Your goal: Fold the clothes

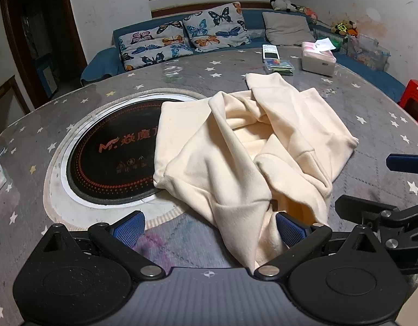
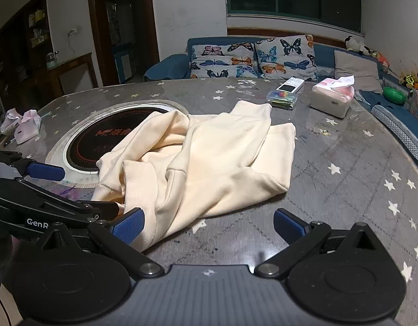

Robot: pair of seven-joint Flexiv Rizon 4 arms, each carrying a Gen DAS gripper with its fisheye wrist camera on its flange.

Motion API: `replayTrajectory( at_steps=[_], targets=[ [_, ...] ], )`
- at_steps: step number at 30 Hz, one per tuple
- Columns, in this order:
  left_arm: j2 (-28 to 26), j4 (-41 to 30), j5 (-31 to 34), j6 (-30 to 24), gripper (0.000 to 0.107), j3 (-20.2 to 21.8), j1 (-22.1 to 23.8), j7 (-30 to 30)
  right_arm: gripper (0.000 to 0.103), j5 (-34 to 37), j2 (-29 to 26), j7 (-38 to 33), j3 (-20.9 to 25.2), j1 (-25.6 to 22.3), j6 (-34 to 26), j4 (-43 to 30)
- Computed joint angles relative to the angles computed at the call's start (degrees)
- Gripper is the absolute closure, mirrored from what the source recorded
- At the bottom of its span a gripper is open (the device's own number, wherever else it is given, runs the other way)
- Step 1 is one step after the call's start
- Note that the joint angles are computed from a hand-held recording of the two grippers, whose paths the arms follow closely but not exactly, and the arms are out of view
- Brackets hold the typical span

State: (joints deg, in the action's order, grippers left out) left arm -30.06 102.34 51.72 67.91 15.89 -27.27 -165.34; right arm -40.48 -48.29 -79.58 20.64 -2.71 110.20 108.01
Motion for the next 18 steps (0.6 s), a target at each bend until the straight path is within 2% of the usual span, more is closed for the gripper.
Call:
replayTrajectory(
  at_steps=[5, 11, 18],
  targets=[
    [-0.4, -0.5, -0.5, 0.2, 0.004, -0.2, 0.6, 0.9, 0.002, -1.1, -1.1, 0.2, 2.1, -1.5, -1.8, -1.9],
    [-0.9, -1.3, -1.0, 0.8, 0.004, 0.6, 1.1, 1.6, 0.008, -0.3, -2.7, -0.9, 4.0, -2.1, -4.7, -5.8],
    [-1.3, -2.5, -0.8, 0.9, 0.004, 2.2, 1.9, 0.8, 0.017, 1.9, -7.0, -4.6, 10.6, -4.6, -12.2, -14.0]
  ],
)
